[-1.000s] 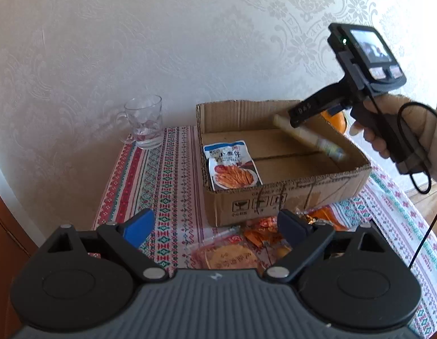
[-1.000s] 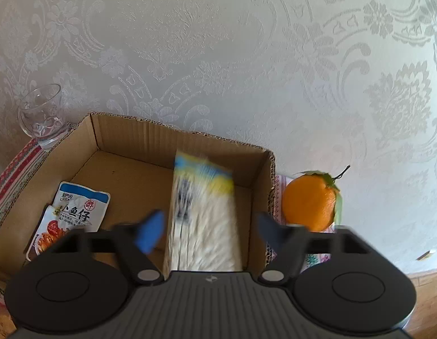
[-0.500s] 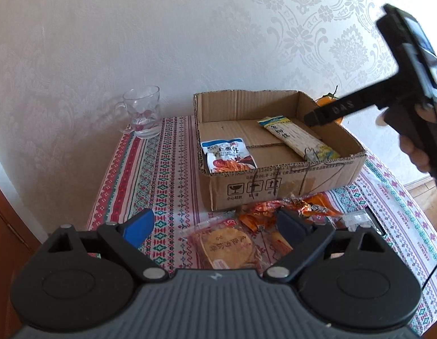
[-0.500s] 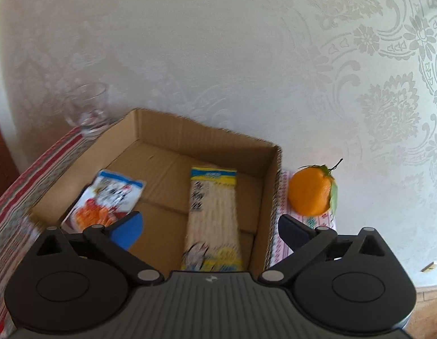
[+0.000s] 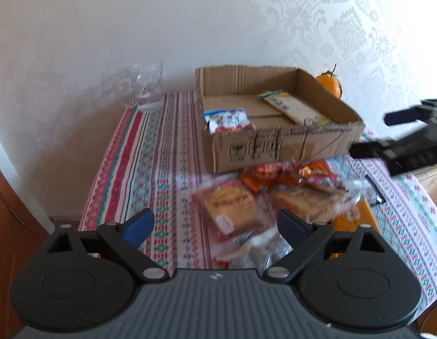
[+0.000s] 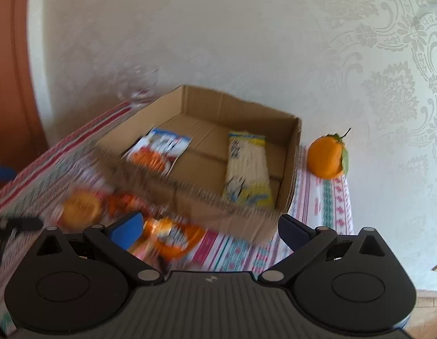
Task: Organize snacks
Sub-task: 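Withdraw both tools from the box back over the remaining snacks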
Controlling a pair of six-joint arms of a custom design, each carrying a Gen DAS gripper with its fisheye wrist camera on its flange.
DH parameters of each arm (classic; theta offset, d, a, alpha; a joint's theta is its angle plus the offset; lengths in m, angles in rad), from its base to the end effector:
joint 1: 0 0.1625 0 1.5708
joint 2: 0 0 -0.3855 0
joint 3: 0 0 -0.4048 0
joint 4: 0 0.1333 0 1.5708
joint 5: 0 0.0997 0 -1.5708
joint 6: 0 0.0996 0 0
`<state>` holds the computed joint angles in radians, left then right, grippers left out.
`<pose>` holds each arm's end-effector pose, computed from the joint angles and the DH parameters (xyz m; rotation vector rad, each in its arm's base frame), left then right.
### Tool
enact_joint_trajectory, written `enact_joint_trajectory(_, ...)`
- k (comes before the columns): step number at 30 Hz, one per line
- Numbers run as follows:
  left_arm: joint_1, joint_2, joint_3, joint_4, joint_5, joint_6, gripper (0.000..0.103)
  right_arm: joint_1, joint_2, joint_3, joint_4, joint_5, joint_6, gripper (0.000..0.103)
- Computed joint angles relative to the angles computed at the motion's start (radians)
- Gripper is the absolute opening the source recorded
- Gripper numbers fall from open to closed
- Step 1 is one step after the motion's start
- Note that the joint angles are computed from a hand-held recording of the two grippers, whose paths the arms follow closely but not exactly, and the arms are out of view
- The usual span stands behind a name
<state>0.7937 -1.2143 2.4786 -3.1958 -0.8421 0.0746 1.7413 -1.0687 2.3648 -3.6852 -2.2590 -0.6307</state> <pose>-0.1215 -0.4082 0.1035 0.8658 2.3253 -0.7486 0.1402 -0.4017 0.1310 0.5428 -2.1576 0.7485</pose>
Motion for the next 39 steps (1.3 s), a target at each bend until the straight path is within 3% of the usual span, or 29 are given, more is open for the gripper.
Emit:
enact_joint_trajectory(7,0.011,-0.021,0.020,0.034,-0.011,-0.025,0.094,0.002,-0.055,0.142,0.038,0.050,0.047,0.103)
enact_joint_trajectory(14,0.020,-0.026,0.031,0.045,-0.028,-0.037,0.094,0.007,-0.026,0.191,0.054,0.047,0.086,0.103)
enact_joint_trajectory(24,0.020,-0.026,0.037,0.057,-0.055,-0.035,0.094,-0.041,-0.065,0.222,0.141,0.182,0.104,0.103)
enact_joint_trajectory(32,0.028,-0.033,0.037,0.071,-0.056,-0.043,0.094,-0.085,-0.168,0.212,0.382,0.287,0.123,0.103)
enact_joint_trajectory(36,0.036,-0.021,0.025,0.075,-0.077,-0.036,0.094,-0.062,-0.201,0.218,0.457,0.260,0.100,0.103)
enact_joint_trajectory(39,0.040,0.012,0.009,0.043,-0.104,-0.014,0.094,-0.039,-0.169,0.217,0.418,0.198,0.087,0.103)
